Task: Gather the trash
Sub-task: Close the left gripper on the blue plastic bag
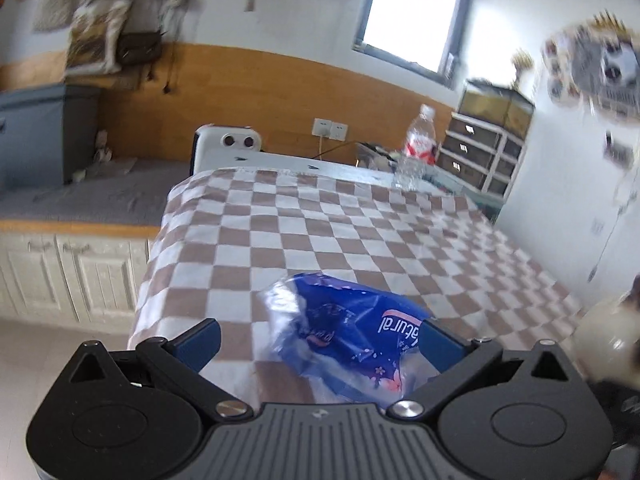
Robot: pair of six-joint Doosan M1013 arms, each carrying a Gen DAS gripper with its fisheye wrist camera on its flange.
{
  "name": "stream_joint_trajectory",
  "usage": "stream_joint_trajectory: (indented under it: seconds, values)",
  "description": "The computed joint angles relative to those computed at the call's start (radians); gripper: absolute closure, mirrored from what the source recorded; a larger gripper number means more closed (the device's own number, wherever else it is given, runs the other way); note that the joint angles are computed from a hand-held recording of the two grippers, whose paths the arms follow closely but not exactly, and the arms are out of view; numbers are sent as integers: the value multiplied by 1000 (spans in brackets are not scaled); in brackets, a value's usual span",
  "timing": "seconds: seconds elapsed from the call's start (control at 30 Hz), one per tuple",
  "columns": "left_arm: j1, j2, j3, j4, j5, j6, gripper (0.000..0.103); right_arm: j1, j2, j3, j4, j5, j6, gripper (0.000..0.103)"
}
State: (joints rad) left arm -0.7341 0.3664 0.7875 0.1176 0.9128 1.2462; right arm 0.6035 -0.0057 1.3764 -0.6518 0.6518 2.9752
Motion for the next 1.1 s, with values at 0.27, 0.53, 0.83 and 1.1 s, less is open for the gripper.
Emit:
stream_joint_trajectory:
  seconds: [0.27, 0.53, 0.83, 1.1]
  values:
    - [-12, 53, -42, 134, 17, -77, 1, -23, -6, 25, 104, -123, -136, 33]
    - [10, 51, -25, 72, 1, -140, 35, -56, -9, -9, 548, -77, -698, 36]
    - [-23, 57, -29, 99, 14, -52, 78, -4, 4, -20, 136, 17, -313, 30]
    - [-38, 15, 23, 113, -22, -39, 85, -10, 9, -37, 264, 16, -497, 29]
